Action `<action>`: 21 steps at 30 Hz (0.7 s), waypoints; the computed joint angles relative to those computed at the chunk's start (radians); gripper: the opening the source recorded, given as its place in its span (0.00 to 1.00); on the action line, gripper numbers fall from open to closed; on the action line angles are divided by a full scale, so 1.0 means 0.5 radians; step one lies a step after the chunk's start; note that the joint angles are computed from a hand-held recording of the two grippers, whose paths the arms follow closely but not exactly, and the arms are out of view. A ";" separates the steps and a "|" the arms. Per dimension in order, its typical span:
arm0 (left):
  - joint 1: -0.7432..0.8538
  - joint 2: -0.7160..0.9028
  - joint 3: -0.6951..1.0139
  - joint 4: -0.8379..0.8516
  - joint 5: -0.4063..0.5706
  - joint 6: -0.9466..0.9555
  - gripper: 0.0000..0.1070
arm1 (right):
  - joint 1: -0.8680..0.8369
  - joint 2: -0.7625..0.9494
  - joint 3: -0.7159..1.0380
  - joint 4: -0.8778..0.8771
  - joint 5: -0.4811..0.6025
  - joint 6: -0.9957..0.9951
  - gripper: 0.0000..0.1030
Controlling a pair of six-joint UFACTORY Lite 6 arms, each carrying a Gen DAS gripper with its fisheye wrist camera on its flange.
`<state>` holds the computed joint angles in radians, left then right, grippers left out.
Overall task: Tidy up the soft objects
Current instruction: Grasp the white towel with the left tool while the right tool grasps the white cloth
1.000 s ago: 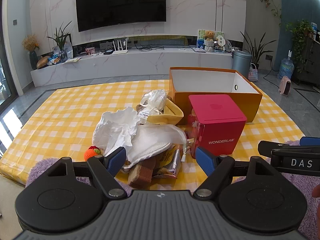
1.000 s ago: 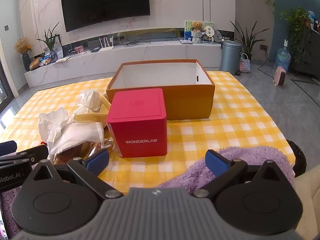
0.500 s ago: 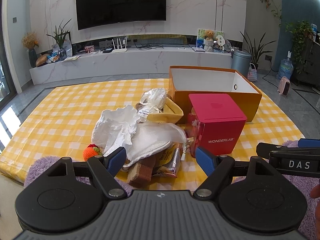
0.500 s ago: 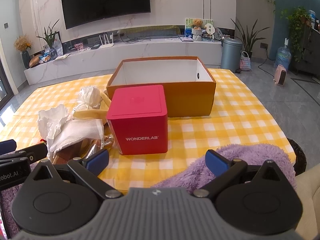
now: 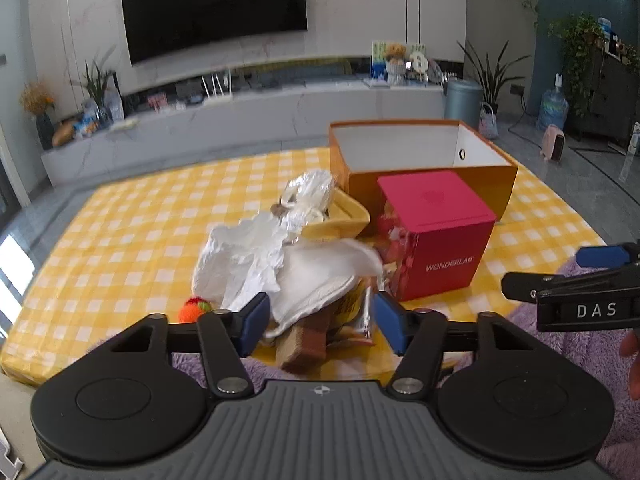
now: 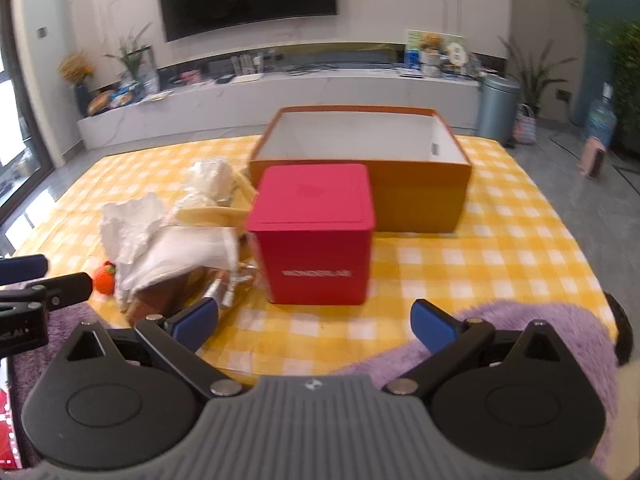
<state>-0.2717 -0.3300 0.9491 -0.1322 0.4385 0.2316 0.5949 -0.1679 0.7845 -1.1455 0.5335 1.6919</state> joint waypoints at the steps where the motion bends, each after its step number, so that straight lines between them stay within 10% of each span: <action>1: 0.061 0.045 0.042 -0.133 0.045 0.138 0.62 | -0.017 0.018 0.020 -0.015 -0.053 -0.010 0.97; 8: 0.332 0.337 0.327 -0.472 0.228 0.626 0.62 | -0.133 0.339 0.334 -0.002 -0.313 -0.255 0.76; 21: 0.519 0.801 0.775 -0.470 0.385 0.800 0.63 | -0.202 1.199 1.204 0.543 -0.588 -1.237 0.78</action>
<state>-0.0123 0.0705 1.3365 -0.3672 0.6308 0.6317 0.4937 0.4318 1.3865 -0.8741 0.2396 1.0736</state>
